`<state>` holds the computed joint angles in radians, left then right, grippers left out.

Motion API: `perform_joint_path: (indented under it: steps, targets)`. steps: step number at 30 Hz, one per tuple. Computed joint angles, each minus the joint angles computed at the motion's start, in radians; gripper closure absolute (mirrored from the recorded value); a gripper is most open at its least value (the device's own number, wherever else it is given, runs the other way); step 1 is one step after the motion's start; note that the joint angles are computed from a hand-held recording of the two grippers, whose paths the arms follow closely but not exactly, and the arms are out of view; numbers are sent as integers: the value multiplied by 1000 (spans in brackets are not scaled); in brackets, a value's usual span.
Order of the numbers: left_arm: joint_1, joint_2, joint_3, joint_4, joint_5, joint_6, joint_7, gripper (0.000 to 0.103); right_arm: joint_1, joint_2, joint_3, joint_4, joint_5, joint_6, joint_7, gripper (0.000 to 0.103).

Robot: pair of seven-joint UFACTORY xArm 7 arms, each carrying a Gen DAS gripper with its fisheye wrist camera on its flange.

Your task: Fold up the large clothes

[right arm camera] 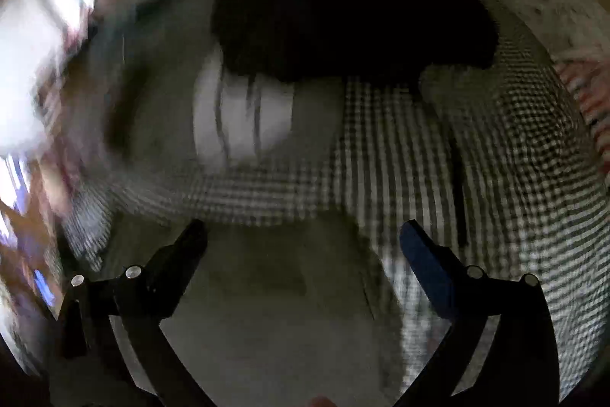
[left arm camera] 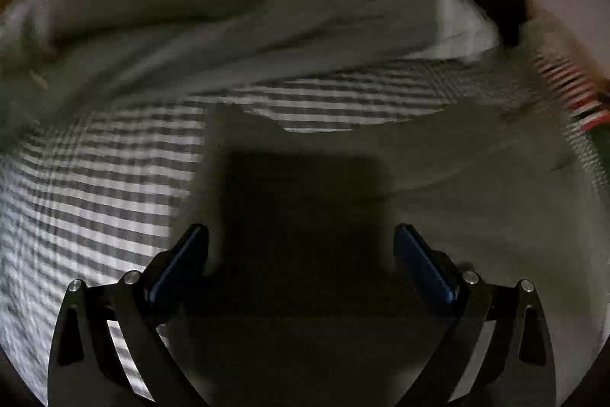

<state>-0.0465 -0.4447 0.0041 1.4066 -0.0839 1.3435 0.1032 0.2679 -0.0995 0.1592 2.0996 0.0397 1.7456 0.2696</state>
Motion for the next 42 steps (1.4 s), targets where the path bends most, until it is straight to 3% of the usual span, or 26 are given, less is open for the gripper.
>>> perform_joint_path:
  steps: [2,4,5,6,7,9,11,14,16,18,20,22,25,28,29,32,35,36,40,42]
  targets:
    - [9,-7,27,-15,-29,3,-14,5,-20,-14,103,-86,-126,84,-51,4]
    - [25,-37,19,-42,3,-23,-13,5,46,-57,39,-221,-84,82,2,7]
    - [63,-48,-20,-53,72,-24,-31,5,51,-96,0,-301,-6,46,38,19]
    - [60,-62,-23,-65,98,-27,-44,5,23,-123,3,-347,31,16,36,24]
    - [42,-73,16,-79,82,-31,-51,5,15,-159,-8,-398,51,-30,32,28]
    - [57,-71,66,-79,-2,5,-58,5,-16,-217,-40,-466,105,-98,55,52]
    - [62,-76,81,-78,-21,12,-50,5,-57,-280,-69,-535,133,-175,101,54]
    - [73,-98,90,-44,-15,30,-36,5,-78,-325,-69,-561,147,-224,127,53]
    - [50,-143,135,6,-118,76,-40,5,-74,-332,-52,-523,145,-186,142,47]
    - [23,-198,166,32,-197,129,-54,5,-64,-406,-80,-547,206,-197,140,22]
    - [-4,-299,203,17,-268,189,-68,5,-44,-538,-119,-635,300,-248,133,13]
    - [-9,-420,167,-100,-326,180,-133,5,-19,-624,-105,-696,328,-258,113,13]
    - [-10,-540,151,-181,-287,235,-185,5,-23,-707,-43,-733,280,-192,135,13]
    - [-4,-620,128,-265,-242,193,-187,5,-9,-802,-41,-861,327,-234,164,13]
    - [-13,-612,133,-258,-222,189,-176,5,1,-839,-43,-910,343,-268,156,19]
    - [0,-645,113,-280,-193,152,-200,5,-16,-879,-7,-936,263,-268,128,22]
    - [23,-690,157,-258,-160,111,-228,5,-30,-985,-54,-999,287,-292,178,21]
    - [10,-699,181,-255,-163,105,-226,5,-20,-1005,-66,-1016,306,-304,178,13]
    - [-75,-686,276,-273,-237,187,-232,6,29,-1067,-83,-1092,390,-340,168,9]
    - [-70,-707,267,-331,-236,162,-206,6,27,-1066,-64,-1106,409,-390,173,6]
